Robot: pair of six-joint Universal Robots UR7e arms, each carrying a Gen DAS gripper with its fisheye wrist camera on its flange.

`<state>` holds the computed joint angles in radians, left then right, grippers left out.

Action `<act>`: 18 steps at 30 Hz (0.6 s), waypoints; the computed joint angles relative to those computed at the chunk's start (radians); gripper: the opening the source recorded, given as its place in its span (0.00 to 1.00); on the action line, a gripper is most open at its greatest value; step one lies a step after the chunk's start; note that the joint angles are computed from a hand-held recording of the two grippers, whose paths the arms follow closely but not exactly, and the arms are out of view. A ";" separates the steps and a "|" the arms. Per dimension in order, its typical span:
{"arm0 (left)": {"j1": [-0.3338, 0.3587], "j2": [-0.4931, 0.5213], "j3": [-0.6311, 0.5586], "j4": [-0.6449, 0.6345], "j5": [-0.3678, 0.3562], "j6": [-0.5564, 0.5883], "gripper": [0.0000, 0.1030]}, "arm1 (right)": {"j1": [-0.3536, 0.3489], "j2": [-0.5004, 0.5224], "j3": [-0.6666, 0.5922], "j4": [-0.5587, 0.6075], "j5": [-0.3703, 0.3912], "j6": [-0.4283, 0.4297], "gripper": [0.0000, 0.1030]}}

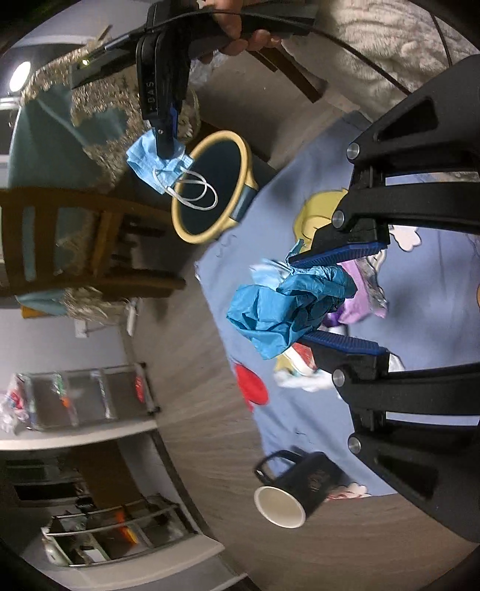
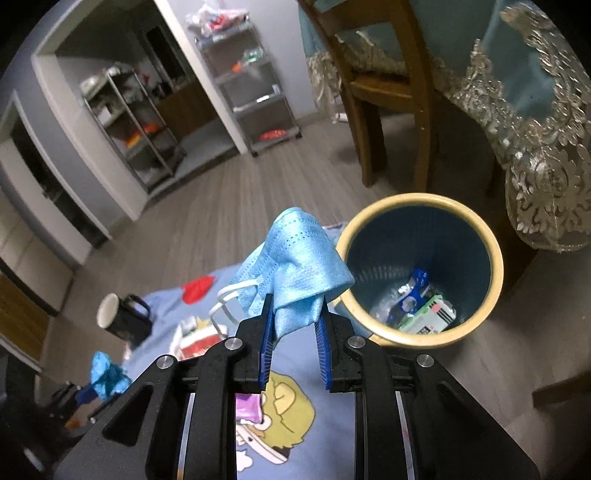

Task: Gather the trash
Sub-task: 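Carry the glove and mask over the bin with both grippers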

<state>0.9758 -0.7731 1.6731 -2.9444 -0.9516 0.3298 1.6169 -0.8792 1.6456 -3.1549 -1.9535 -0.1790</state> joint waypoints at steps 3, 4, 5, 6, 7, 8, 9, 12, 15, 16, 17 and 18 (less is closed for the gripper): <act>-0.004 0.001 -0.003 -0.013 -0.031 0.002 0.33 | -0.010 -0.020 0.012 -0.020 0.025 -0.001 0.21; -0.004 0.002 -0.006 -0.015 -0.043 0.002 0.33 | -0.013 -0.024 0.013 -0.028 0.028 -0.006 0.21; -0.006 0.004 -0.006 -0.019 -0.046 0.003 0.33 | -0.014 -0.025 0.012 -0.034 0.026 -0.009 0.21; -0.007 0.006 -0.007 -0.019 -0.050 0.004 0.33 | -0.016 -0.029 0.013 -0.040 0.027 -0.010 0.21; -0.008 0.009 -0.008 -0.020 -0.054 0.005 0.33 | -0.017 -0.030 0.018 -0.046 0.030 -0.006 0.21; -0.011 0.013 -0.009 -0.021 -0.056 0.008 0.33 | -0.020 -0.030 0.017 -0.047 0.035 -0.001 0.21; -0.012 0.017 -0.012 -0.023 -0.059 0.012 0.33 | -0.021 -0.030 0.018 -0.048 0.037 0.001 0.21; -0.012 0.027 -0.021 -0.017 -0.067 0.015 0.33 | -0.028 -0.025 0.008 -0.036 0.040 0.008 0.21; -0.011 0.042 -0.035 0.002 -0.077 0.012 0.33 | -0.039 -0.019 -0.005 -0.002 0.048 0.033 0.21; -0.012 0.049 -0.042 0.014 -0.079 0.011 0.33 | -0.042 -0.018 -0.008 0.006 0.049 0.040 0.21; -0.013 0.054 -0.046 0.019 -0.080 0.012 0.33 | -0.047 -0.017 -0.014 0.017 0.052 0.052 0.21; -0.013 0.063 -0.055 0.029 -0.082 0.016 0.33 | -0.050 -0.016 -0.020 0.027 0.053 0.060 0.21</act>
<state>0.9628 -0.7105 1.6184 -2.9155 -1.0333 0.3457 1.5671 -0.8950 1.6259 -3.1277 -1.9000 -0.1189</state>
